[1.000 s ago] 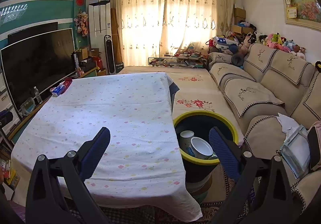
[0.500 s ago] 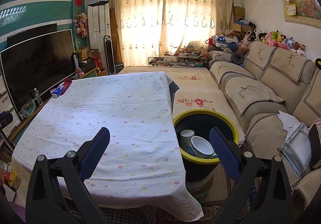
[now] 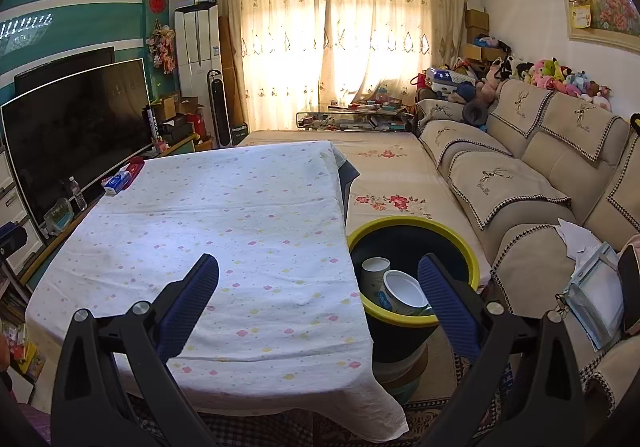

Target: Collect trash

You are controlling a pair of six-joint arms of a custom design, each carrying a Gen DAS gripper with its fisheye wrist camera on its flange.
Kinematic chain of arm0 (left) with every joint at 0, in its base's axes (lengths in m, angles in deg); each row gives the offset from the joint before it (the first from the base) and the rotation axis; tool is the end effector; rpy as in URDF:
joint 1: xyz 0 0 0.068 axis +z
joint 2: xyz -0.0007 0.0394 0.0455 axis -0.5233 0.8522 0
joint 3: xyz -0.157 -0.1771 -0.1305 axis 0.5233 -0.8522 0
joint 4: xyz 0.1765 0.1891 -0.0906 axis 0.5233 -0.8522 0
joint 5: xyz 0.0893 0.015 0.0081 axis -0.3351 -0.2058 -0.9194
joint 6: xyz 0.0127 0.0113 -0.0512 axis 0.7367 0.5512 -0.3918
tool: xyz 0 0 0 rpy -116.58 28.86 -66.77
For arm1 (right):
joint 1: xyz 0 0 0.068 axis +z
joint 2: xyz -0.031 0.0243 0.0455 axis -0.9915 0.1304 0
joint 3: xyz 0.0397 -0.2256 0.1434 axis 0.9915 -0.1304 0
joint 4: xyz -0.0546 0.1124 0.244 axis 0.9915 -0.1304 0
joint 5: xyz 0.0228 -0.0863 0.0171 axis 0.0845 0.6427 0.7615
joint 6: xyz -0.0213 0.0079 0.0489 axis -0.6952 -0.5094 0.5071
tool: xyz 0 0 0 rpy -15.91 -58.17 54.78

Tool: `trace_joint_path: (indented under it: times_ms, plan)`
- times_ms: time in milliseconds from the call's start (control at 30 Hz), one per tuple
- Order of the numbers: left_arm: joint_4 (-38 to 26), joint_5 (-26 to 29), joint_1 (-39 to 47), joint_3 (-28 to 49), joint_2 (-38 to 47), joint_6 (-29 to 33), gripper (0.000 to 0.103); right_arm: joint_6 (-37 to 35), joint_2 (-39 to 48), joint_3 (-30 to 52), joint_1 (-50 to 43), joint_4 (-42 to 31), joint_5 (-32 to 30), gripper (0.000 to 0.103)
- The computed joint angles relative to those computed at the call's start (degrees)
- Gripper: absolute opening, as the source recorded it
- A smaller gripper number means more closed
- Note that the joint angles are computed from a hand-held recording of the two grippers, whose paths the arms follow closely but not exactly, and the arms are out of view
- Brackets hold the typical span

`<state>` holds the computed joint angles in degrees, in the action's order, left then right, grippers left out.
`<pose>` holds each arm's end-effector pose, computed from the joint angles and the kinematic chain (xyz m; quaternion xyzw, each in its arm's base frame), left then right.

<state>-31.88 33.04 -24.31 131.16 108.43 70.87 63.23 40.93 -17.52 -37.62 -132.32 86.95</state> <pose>0.3214 0.0239 0.3260 0.1413 0.8459 -0.1389 0.4952 0.2119 0.1736 0.3277 0.1368 0.8601 -0.0599 0.4877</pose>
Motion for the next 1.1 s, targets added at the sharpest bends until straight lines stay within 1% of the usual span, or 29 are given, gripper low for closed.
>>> trace_joint_path:
  times_ms: [433, 1100]
  plan:
    - [-0.3, -0.2, -0.5, 0.3, 0.8, 0.4, 0.098, -0.4, 0.0, -1.5, -0.9, 2.1, -1.6, 0.096]
    - [-0.8, -0.1, -0.7, 1.5, 2.8, 1.0, 0.098, -0.9, 0.1, -2.0, -1.8, 3.1, -3.2, 0.096]
